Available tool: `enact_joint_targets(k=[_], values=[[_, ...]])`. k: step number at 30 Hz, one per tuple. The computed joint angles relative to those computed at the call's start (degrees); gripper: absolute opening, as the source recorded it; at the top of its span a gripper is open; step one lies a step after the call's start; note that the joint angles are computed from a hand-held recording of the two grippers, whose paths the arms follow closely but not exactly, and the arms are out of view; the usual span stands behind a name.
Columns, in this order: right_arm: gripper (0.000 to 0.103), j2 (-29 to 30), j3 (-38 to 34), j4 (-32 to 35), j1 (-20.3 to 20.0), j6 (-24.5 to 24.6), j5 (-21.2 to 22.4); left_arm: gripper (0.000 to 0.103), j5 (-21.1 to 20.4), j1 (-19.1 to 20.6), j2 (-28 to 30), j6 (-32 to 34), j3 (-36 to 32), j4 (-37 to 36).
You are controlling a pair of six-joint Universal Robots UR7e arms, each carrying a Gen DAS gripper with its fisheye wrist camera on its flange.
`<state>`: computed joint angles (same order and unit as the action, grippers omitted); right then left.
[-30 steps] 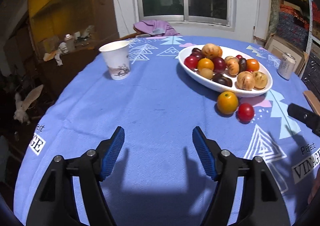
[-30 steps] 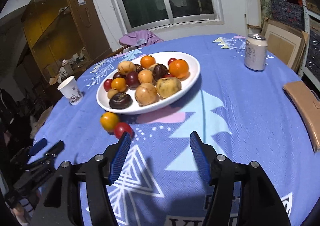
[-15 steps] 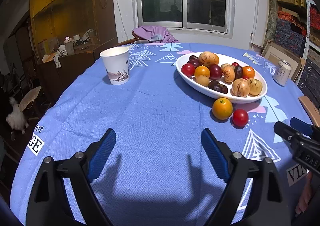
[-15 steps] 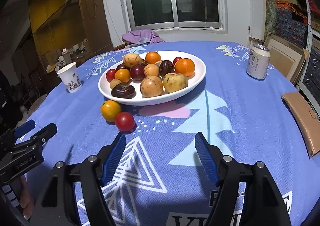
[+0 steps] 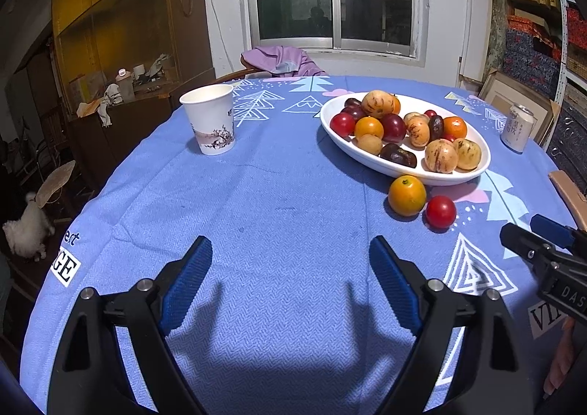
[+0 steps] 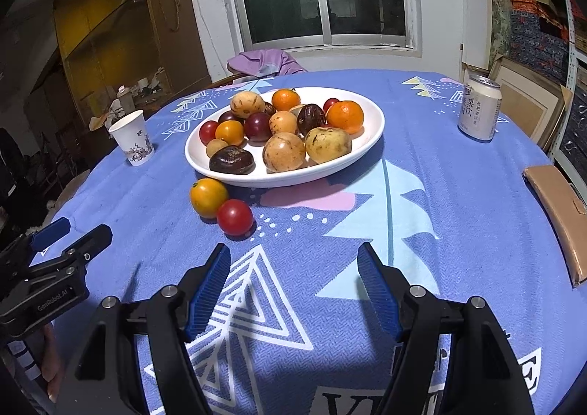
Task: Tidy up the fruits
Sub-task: 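Move both tools toward the last yellow-orange tomato and red tomato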
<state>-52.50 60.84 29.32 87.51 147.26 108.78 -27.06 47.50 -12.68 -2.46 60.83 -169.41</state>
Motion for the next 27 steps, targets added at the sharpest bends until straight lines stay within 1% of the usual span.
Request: enact_joint_targets(k=[5, 8, 11, 15, 18, 20, 22, 25, 27], values=[[0.073, 0.2, -0.3, 0.9, 0.2, -0.4, -0.3, 0.085, -0.5, 0.2, 0.3, -0.5, -0.7, 1.8], [0.077, 0.3, -0.8, 1.9, 0.1, 0.5, -0.6, 0.085, -0.6, 0.4, 0.3, -0.9, -0.8, 2.7], [0.077, 0.6, -1.4, 2.8, 0.0, 1.2, -0.6, 0.085, -0.8, 0.6, -0.5, -2.5, -0.2, 3.0], [0.077, 1.2, -1.9, 3.5, 0.1, 0.5, -0.2, 0.085, -2.6, 1.2, -2.0, -5.7, 1.1, 4.3], [0.077, 2.2, -2.9, 4.8, 0.2, -0.2, 0.3, 0.085, -3.7, 1.4, -2.1, -4.7, 1.0, 4.3], [0.077, 2.8, -3.6, 6.0, 0.3, -1.1, 0.4, 0.085, -4.7, 1.4, -1.6, -2.8, 0.2, 4.0], [0.077, 2.9, -3.0, 5.4, 0.6, -2.7, 0.8, 0.085, -6.3, 1.6, -1.1, -1.6, -1.0, 4.5], [0.077, 2.8, -2.6, 5.2, 0.7, -4.0, 0.6, 0.085, -9.0, 1.8, 0.5, -0.6, -5.3, 8.0], [0.077, 2.3, -2.1, 4.8, 0.7, -4.0, 0.3, 0.085, -8.7, 1.7, 3.1, 2.3, -9.9, 9.7]])
